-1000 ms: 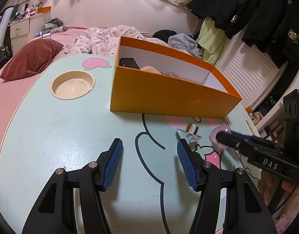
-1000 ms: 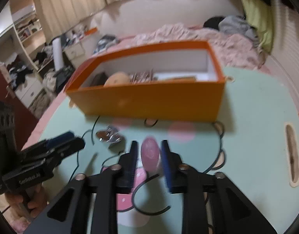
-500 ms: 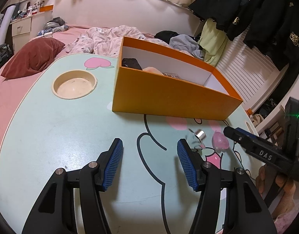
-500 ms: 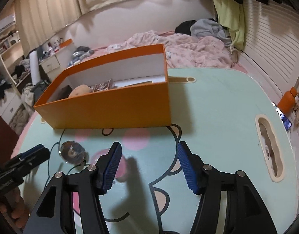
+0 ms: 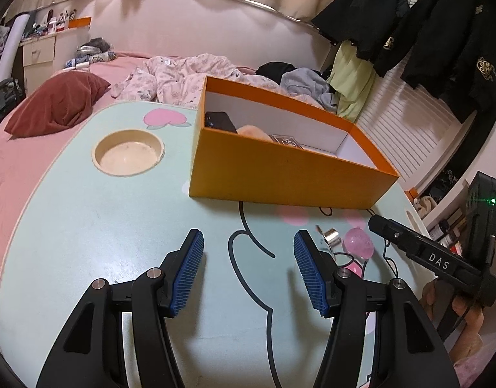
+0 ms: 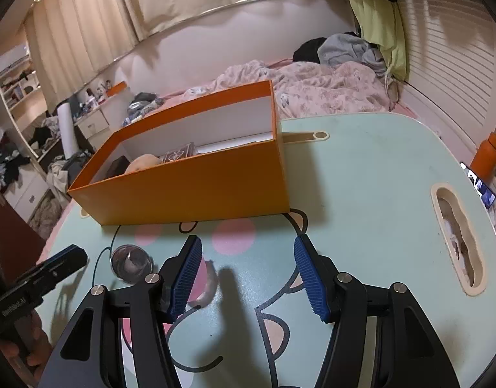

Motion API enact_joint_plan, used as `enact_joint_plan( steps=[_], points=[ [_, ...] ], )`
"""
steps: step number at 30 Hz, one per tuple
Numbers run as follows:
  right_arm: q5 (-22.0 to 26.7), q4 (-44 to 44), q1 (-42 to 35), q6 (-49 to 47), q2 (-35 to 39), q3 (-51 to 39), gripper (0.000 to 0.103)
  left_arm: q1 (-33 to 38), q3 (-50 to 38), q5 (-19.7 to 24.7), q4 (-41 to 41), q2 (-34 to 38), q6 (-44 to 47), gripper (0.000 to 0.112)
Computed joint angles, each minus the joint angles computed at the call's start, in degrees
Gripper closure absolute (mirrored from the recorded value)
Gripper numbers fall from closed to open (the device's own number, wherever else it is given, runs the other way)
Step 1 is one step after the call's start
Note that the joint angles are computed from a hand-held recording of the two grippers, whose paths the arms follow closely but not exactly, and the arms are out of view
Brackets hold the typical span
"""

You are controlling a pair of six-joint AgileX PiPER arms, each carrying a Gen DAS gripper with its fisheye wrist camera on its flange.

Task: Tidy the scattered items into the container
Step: 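Lift the pink egg out and set it on the table, open right gripper, then grasp the brown card box in the orange box with the left gripper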

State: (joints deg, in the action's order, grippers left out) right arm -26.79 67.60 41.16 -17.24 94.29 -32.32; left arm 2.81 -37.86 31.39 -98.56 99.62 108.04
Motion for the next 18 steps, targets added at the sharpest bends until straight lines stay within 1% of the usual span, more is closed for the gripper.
enact_joint_plan(
  steps=[1,3,5,7,8,9,11,12,13,14,16,17,18],
  points=[
    [0.05,-0.10,0.01,0.28,-0.07,0.04,0.044,-0.65,-0.76,-1.18,2.29,-1.02,-3.07,0.053],
    [0.70,-0.98,-0.42,0.90,0.04,-0.10,0.044,-1.44,-3.18,-1.81,11.66,-4.99,-13.83,0.053],
    [1.11,-3.27,-0.82,3.03,-0.02,0.24,0.044,-3.53,-6.30,-3.53,21.33,-9.17,-25.29,0.053],
    [1.43,-5.50,-1.28,5.26,0.03,0.55,0.044,-6.53,-11.11,-5.59,32.75,-9.79,-36.75,0.053],
    [1.45,-6.02,-1.31,5.81,0.04,0.66,0.044,-8.21,-14.63,-5.80,38.48,-8.48,-42.47,0.053],
    [1.52,-6.69,-1.37,6.40,0.08,0.77,0.044,-9.33,-18.19,-4.98,44.14,-6.97,-48.20,0.053],
    [1.35,-7.54,-1.23,7.21,0.09,1.00,0.044,-11.85,-26.51,-1.81,54.74,-2.47,-59.66,0.053],
    [1.28,-8.32,-1.26,7.96,0.06,1.21,0.044,-13.10,-31.37,0.62,60.07,0.79,-65.39,0.054],
    [1.34,-9.16,-1.43,8.68,0.02,1.36,0.044,-14.22,-36.77,4.00,65.07,4.53,-71.12,0.054],
    [1.21,-9.54,-1.41,9.17,-0.01,1.53,0.044,-15.47,-42.50,8.14,69.23,8.52,-76.85,0.059],
    [1.06,-10.25,-1.38,10.05,-0.13,1.75,0.044,-17.17,-53.36,16.92,73.34,16.46,-83.72,0.064],
    [0.99,-10.37,-1.33,10.23,-0.16,1.82,0.044,-18.02,-58.36,20.62,75.25,20.19,-86.71,0.070],
    [0.99,-10.37,-1.33,10.23,-0.16,1.82,0.044,-18.86,-62.48,23.25,77.01,23.17,-89.42,0.072]
  ],
)
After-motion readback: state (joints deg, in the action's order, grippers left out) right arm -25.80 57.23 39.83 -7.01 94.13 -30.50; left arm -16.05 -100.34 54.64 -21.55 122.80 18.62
